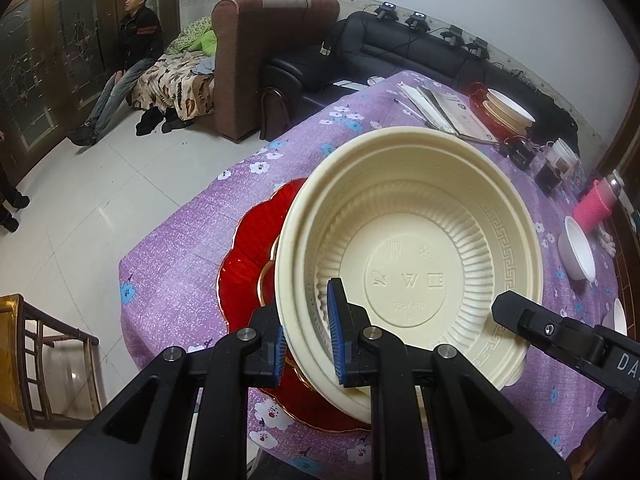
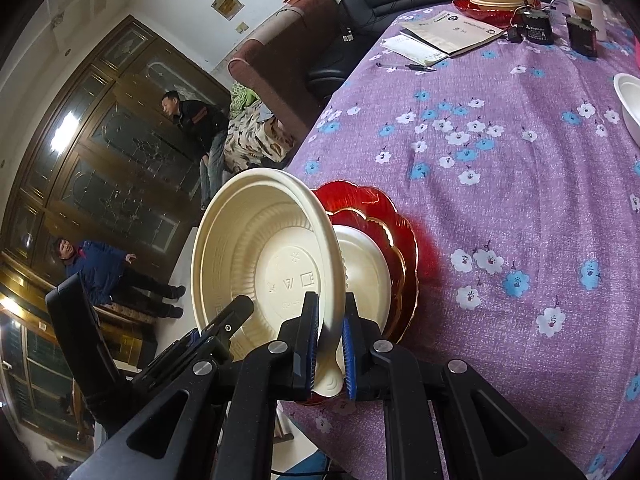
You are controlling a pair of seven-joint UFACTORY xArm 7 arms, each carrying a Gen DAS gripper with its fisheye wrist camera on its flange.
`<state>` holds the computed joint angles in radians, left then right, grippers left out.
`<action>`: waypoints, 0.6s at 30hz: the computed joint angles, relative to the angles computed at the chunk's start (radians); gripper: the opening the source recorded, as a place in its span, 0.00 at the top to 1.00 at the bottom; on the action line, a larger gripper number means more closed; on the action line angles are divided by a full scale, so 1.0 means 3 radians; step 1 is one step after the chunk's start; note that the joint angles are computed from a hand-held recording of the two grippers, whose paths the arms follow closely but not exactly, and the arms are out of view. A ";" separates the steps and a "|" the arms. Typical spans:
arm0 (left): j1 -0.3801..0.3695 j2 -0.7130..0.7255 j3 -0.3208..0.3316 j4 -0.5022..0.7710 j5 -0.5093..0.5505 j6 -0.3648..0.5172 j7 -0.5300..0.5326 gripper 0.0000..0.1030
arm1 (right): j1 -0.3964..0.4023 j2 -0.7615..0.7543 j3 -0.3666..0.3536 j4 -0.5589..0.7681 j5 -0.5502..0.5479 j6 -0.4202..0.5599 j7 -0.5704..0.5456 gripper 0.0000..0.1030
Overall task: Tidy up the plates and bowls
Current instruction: 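Hold the beige bowl tilted above the stacked red plates with both grippers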
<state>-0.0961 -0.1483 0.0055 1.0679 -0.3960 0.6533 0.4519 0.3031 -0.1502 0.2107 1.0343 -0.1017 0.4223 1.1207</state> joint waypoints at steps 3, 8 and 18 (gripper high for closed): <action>0.0003 -0.0001 -0.0003 -0.0006 0.0016 -0.0004 -0.0005 0.84 | 0.0005 0.0010 -0.0002 0.0005 0.0013 0.0006 -0.0003 0.90; 0.0007 0.0015 -0.0005 0.0010 0.0021 0.0010 -0.0021 0.84 | 0.0010 0.0026 -0.0006 0.0021 0.0020 0.0020 -0.0010 0.90; 0.0016 0.0047 -0.0019 0.0036 0.0059 0.0008 -0.0060 0.84 | 0.0027 0.0073 -0.0025 0.0057 0.0061 0.0021 -0.0051 0.90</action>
<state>-0.0912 -0.1342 -0.0001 1.0786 -0.3783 0.6558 0.4340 0.3113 -0.1281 0.2032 1.0513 -0.0835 0.4286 1.1053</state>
